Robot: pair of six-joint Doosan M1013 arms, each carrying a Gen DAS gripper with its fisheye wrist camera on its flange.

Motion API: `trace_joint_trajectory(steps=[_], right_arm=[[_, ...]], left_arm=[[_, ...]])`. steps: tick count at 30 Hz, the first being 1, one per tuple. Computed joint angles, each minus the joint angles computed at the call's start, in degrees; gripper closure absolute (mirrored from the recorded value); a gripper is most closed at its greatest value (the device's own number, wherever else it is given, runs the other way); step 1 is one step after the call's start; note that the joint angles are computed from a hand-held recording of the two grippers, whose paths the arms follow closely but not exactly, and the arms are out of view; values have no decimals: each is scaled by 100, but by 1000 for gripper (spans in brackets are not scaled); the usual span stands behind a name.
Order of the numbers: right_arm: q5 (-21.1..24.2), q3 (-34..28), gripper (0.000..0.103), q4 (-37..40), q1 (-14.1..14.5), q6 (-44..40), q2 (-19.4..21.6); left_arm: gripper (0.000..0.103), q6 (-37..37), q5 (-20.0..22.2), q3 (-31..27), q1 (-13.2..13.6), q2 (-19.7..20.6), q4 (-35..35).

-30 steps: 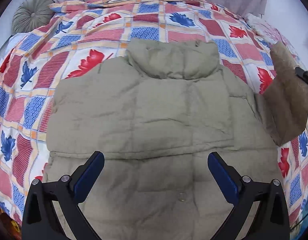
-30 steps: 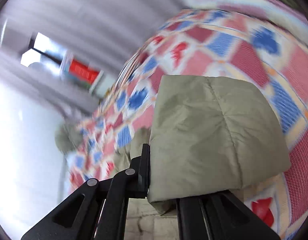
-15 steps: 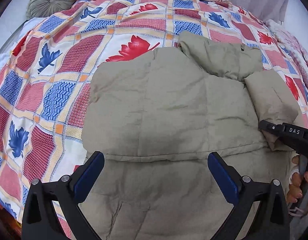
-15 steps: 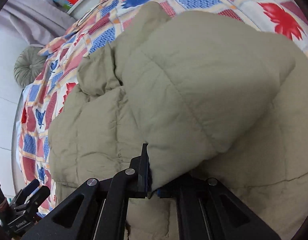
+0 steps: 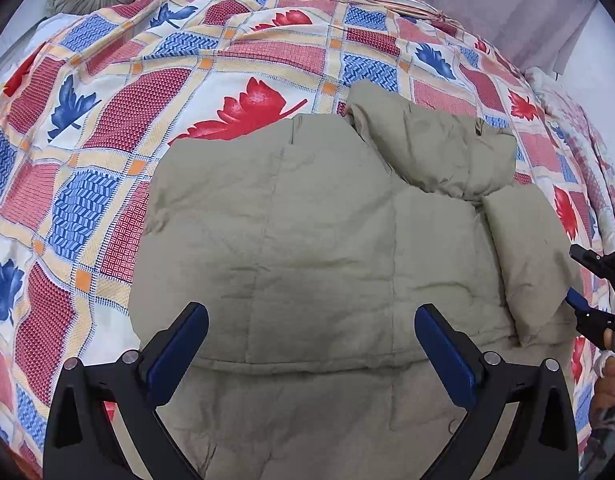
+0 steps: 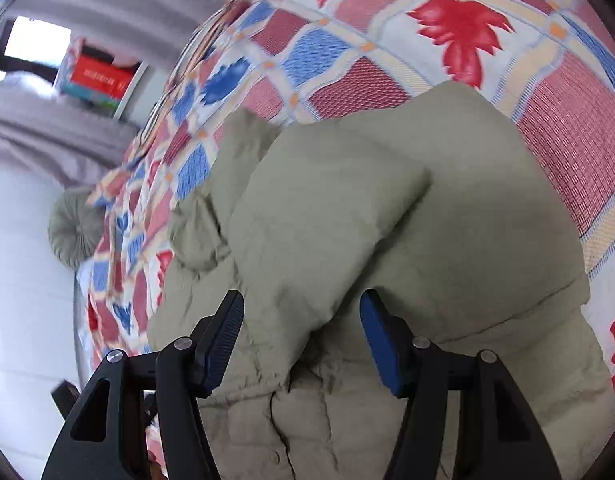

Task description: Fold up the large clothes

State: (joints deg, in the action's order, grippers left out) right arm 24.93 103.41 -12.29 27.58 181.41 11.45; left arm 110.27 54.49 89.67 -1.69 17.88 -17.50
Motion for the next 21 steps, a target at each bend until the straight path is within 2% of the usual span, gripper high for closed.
trace_joint_trajectory(steps=[1,2,3,4,5,6,9,12,15,16,18,19,20,21], right_arm=[[-155,72,39,-122,-51,376,-17],[-233,101,51,-215,-89,655,-16],[-19,-15,68,-391,-92,803,35],[407,-226,88,-496,-66,652,107],[799,-488,88,-761,4,421,209],[982,-697,89,-961,76,128,294],[1013,-1303,90,-657,241,-1594,594],[1249,-1880,90,-202,433,-3083,969],[1553,-2229,88,391,548,-4031,1284],[1703,-2321,83,709,555,-4347,1387],[1900,-2368,61,1333,537,-4795,1497],[1908,-2304,42,1579,521,-4943,1486],[1841,-2197,37,1794,512,-5072,1435],[1770,-2076,37,1844,522,-5096,1351]], left_arm=[[0,54,8,-23,29,13,-63],[0,117,13,-45,58,28,-124],[0,190,47,-77,99,49,-209],[0,238,102,-111,138,73,-303],[0,312,207,-157,205,113,-486],[0,357,315,-200,263,152,-656],[0,397,712,-328,471,280,-1294],[0,408,998,-401,622,371,-1823],[0,493,1273,-462,665,449,-2128],[0,526,1343,-478,658,470,-2184],[0,598,1496,-495,635,513,-2307],[0,602,1550,-499,615,532,-2351],[0,591,1605,-502,584,559,-2392],[0,567,1649,-503,556,584,-2411]])
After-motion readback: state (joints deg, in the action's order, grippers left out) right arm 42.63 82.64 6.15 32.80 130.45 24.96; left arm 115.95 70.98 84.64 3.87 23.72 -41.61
